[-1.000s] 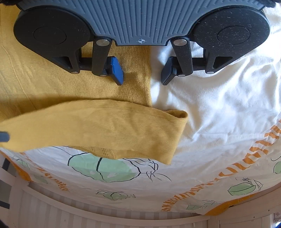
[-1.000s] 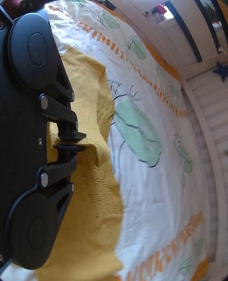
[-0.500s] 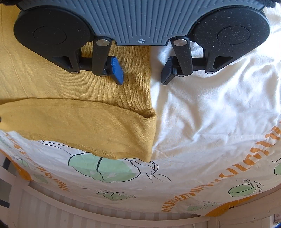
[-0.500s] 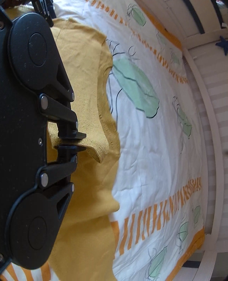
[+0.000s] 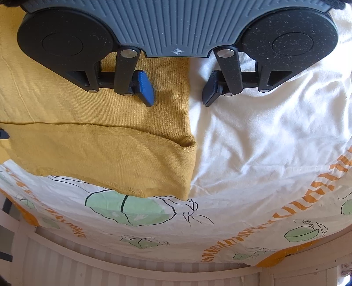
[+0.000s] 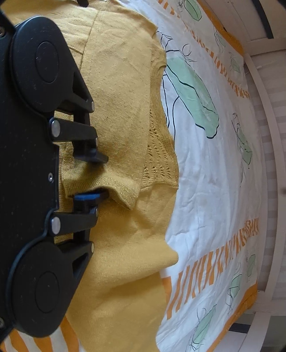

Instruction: Fold small clothes

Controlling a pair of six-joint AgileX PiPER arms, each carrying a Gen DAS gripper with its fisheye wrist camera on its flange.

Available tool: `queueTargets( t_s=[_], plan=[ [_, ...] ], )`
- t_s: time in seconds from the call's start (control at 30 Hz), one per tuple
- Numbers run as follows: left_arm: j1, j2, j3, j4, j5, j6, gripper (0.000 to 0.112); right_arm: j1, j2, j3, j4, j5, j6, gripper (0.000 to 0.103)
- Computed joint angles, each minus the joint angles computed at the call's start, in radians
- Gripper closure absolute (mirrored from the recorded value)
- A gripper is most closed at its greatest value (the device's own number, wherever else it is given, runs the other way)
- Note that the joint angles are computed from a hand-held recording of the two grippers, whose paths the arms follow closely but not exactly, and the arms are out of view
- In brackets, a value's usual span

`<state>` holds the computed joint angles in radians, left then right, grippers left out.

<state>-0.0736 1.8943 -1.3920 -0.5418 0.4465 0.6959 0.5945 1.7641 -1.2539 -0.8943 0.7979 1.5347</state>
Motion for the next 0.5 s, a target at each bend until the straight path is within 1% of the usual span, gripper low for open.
queueTargets(
  t_s=[0.1, 0.17, 0.27, 0.3, 0.33, 0.4, 0.43, 0.47, 0.5],
  plan=[
    [0.000, -0.001, 0.001, 0.000, -0.002, -0.001, 0.064, 0.015, -0.007, 0.027, -0.053, 0.000, 0.062, 0.064],
    [0.001, 0.000, 0.002, -0.005, -0.001, 0.002, 0.064, 0.022, -0.016, 0.042, -0.077, 0.022, 0.106, 0.056],
    [-0.001, -0.003, 0.008, -0.007, -0.010, 0.004, 0.064, 0.027, -0.037, 0.071, -0.102, 0.067, 0.193, 0.054],
    [-0.004, -0.005, 0.012, -0.004, -0.015, 0.003, 0.064, 0.028, -0.043, 0.077, -0.098, 0.085, 0.205, 0.048],
    [-0.006, -0.007, 0.015, 0.000, -0.019, -0.001, 0.064, 0.024, -0.055, 0.089, -0.093, 0.082, 0.210, 0.045],
    [-0.009, -0.010, 0.014, 0.018, -0.020, -0.020, 0.064, 0.021, -0.090, 0.126, -0.095, 0.056, 0.231, 0.045],
    [-0.012, -0.011, 0.008, 0.040, -0.012, -0.041, 0.064, 0.024, -0.107, 0.140, -0.101, 0.052, 0.240, 0.043],
    [-0.014, -0.014, -0.005, 0.076, 0.006, -0.079, 0.064, 0.026, -0.127, 0.157, -0.109, 0.042, 0.246, 0.040],
    [-0.018, -0.017, -0.023, 0.126, 0.029, -0.138, 0.065, 0.022, -0.151, 0.175, -0.112, 0.022, 0.244, 0.033]
  ],
)
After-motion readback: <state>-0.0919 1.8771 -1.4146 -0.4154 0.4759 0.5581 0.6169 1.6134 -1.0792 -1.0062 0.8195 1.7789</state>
